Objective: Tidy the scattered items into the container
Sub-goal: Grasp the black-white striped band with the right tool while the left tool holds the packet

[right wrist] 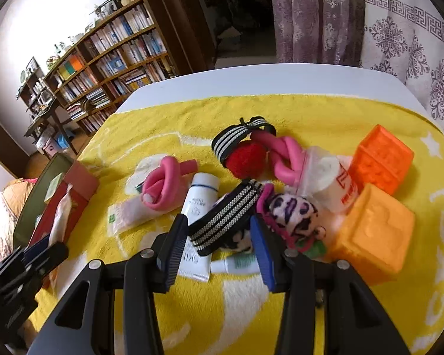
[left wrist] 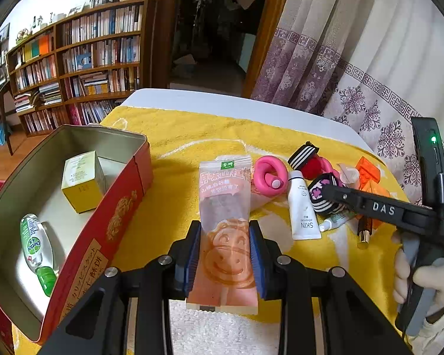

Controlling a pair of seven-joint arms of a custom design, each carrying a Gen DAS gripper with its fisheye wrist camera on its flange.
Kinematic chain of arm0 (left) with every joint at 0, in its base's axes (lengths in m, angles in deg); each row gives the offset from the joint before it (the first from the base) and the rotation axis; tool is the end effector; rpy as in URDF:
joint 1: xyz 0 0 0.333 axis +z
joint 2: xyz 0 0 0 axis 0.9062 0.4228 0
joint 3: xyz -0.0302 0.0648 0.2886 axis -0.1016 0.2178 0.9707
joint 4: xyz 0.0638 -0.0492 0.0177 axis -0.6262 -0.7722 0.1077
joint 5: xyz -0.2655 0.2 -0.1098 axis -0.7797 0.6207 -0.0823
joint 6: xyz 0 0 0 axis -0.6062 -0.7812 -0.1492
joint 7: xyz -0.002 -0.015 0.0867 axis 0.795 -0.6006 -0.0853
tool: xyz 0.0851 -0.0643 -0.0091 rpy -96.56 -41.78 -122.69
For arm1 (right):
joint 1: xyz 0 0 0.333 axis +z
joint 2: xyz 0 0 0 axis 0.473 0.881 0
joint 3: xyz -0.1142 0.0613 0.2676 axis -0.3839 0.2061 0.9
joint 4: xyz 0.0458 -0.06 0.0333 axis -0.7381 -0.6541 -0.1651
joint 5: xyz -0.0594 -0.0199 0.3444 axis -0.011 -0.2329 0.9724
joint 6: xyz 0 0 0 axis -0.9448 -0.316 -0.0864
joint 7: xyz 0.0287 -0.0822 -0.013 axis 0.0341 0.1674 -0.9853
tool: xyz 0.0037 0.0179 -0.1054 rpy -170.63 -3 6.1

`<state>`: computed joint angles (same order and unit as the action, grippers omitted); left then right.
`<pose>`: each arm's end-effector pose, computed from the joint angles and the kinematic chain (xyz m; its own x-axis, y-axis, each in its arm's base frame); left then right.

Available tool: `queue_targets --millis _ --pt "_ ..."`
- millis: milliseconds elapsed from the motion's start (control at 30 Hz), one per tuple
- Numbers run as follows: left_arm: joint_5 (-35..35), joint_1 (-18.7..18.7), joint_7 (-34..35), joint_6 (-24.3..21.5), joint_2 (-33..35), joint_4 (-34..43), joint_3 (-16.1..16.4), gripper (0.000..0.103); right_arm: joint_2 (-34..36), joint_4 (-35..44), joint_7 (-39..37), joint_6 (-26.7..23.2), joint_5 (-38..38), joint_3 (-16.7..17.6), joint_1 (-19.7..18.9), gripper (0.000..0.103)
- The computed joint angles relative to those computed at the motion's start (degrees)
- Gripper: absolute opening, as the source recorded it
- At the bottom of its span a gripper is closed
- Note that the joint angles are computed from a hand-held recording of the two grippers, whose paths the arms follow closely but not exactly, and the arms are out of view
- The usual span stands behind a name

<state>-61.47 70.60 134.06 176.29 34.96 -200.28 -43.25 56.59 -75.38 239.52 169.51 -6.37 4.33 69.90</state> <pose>0.5632 -0.0426 0.2953 -0.4032 -0.8947 0.1920 -0.7352 0.1918 -0.6502 0.5520 0.3072 0.3008 -0.1686 -0.9557 -0.2413 -0.7789 0.2792 -0.5615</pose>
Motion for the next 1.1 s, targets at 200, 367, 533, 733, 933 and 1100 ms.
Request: queue_targets --millis 200,367,533,733,933,1100 --pt "1.5 0.2 -1.5 -0.7 0.3 0.0 -0.1 0.033 -1.4 -3.1 4.0 1.9 -1.7 -3.6 3.0 0.032" --pt "1.1 0.3 -0.9 -0.7 -0.3 -0.9 -0.5 0.033 -2.2 -5.4 6.5 3.9 -2.9 -6.9 6.2 0.024" --pt "0.8 -0.2 -0.7 -0.6 -0.7 -1.3 -0.3 0.033 -3.3 -8.8 11.4 7.3 -5.9 -16.1 14.7 0.023" --pt "-0.1 -0.8 0.2 -0.6 -1.7 -2.3 -0.1 0.033 -4.5 -13.7 11.6 11.4 -4.4 -23.6 22.4 0.023" --pt "-1.1 -1.7 0.9 -0.5 -2.6 -2.9 0.5 0.033 -8.9 -19.1 3.8 13.6 -3.4 -17.9 19.2 0.023" --pt "-1.4 -2.4 1.1 -0.4 -2.8 -3.2 0.7 0.033 -11.8 -22.9 -1.0 12.6 -2.3 -17.4 20.5 0.051"
